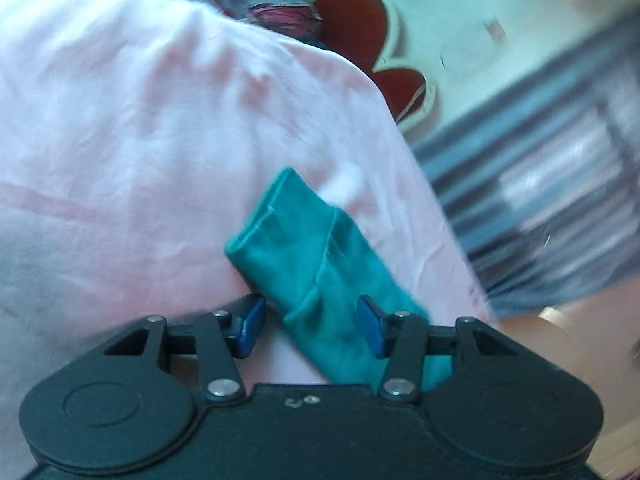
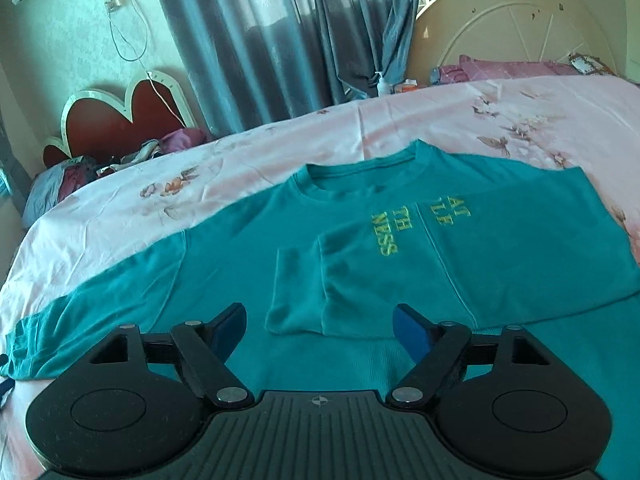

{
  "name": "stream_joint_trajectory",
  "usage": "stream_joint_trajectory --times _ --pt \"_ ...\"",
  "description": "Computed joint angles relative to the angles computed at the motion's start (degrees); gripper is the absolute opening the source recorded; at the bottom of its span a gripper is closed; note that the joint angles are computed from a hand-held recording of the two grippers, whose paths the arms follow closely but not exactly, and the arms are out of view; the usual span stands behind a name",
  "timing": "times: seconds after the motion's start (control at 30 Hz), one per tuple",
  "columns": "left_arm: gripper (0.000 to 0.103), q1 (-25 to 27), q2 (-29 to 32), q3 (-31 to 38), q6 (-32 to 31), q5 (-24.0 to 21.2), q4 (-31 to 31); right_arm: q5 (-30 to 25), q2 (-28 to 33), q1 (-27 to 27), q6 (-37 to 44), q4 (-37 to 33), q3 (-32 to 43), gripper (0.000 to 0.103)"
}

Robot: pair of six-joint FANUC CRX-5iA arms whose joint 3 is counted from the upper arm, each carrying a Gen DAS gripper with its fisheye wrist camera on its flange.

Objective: Fold small clothes
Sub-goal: 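Grasp the other sleeve cuff with the left gripper and lift it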

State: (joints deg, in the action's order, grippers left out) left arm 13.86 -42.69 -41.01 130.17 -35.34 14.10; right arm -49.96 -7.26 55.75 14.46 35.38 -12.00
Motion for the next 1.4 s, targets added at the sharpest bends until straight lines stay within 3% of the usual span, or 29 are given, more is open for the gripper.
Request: stream_joint_trajectory --times 0.2,0.27,0.3,0.37,0.4,0.57,0.73,0.83,0.87,0.9,0.93,1.13,1.23,1.27,1.3,1.33,1.37,1.4 --pt "0.046 -1.8 0.9 -3.4 -2.7 8.1 3.8 -1.5 0.6 -1.7 -0.9 -0.4 1.1 0.080" --pt "0.024 -2.4 2.9 -3.2 -4.7 9.6 4.1 -1.5 0.5 -2.8 -1.4 -0.8 0.9 0.080" --pt "0.007 -1.9 4.1 -2.4 -5.4 8.2 3.4 -1.7 0.6 -3.3 -1.3 -1.3 1.0 0.079" --pt "0.007 -2.8 6.3 -0.4 -1.8 8.7 -0.5 -1.6 0.3 -4.5 -0.9 -2.5 0.9 0.062" --pt "0.007 -4.1 7.2 1.7 1.2 8.0 -3.9 -1.4 0.2 -5.0 -0.9 -2.9 0.8 0.061" --pt "0.007 -17.4 14.7 15.5 11.6 4.5 -22.3 1.3 -1.6 -7.6 0.1 -3.6 -1.5 0.060" --pt "0.007 -31.9 27.5 30.0 12.6 3.8 -29.4 4.6 -3.4 -10.6 2.0 -6.3 -3.4 0.057" --pt "0.007 -37.7 35.4 37.3 8.4 4.5 -27.9 5.9 -4.6 -12.2 3.2 -7.5 -4.7 0.050" --pt "0.007 -39.9 38.5 40.4 6.8 4.1 -27.6 6.5 -5.1 -12.9 4.1 -8.6 -5.1 0.035" --pt "0.007 -41.3 40.8 42.5 5.1 3.9 -26.9 7.5 -5.7 -13.7 5.5 -10.4 -5.4 0.014" --pt "0.007 -42.6 43.3 44.8 3.1 3.4 -26.0 7.9 -6.2 -14.2 6.3 -11.3 -5.8 0.008" --pt "0.007 -48.3 55.0 55.7 -4.9 -0.4 -20.5 9.4 -9.6 -16.3 11.9 -15.5 -7.5 0.005" --pt "0.008 -49.2 59.8 58.8 -10.4 -1.8 -15.2 8.9 -10.3 -18.5 15.6 -21.4 -6.7 0.005" --pt "0.010 -49.4 61.9 60.6 -13.5 -3.8 -12.5 9.1 -10.5 -19.8 17.7 -25.1 -6.1 0.006" --pt "0.022 -49.9 63.2 61.6 -14.9 -4.9 -11.7 9.0 -10.6 -20.9 19.4 -28.2 -5.5 0.015" --pt "0.043 -50.7 64.0 62.3 -15.3 -5.8 -12.2 8.5 -10.5 -21.5 19.7 -29.7 -5.2 0.030" --pt "0.056 -51.6 64.8 63.4 -15.2 -7.1 -13.5 9.2 -10.9 -21.7 18.5 -29.2 -5.8 0.074" --pt "0.075 -52.6 64.8 64.4 -14.0 -8.3 -16.2 11.0 -11.8 -21.6 17.4 -28.0 -7.1 0.089"
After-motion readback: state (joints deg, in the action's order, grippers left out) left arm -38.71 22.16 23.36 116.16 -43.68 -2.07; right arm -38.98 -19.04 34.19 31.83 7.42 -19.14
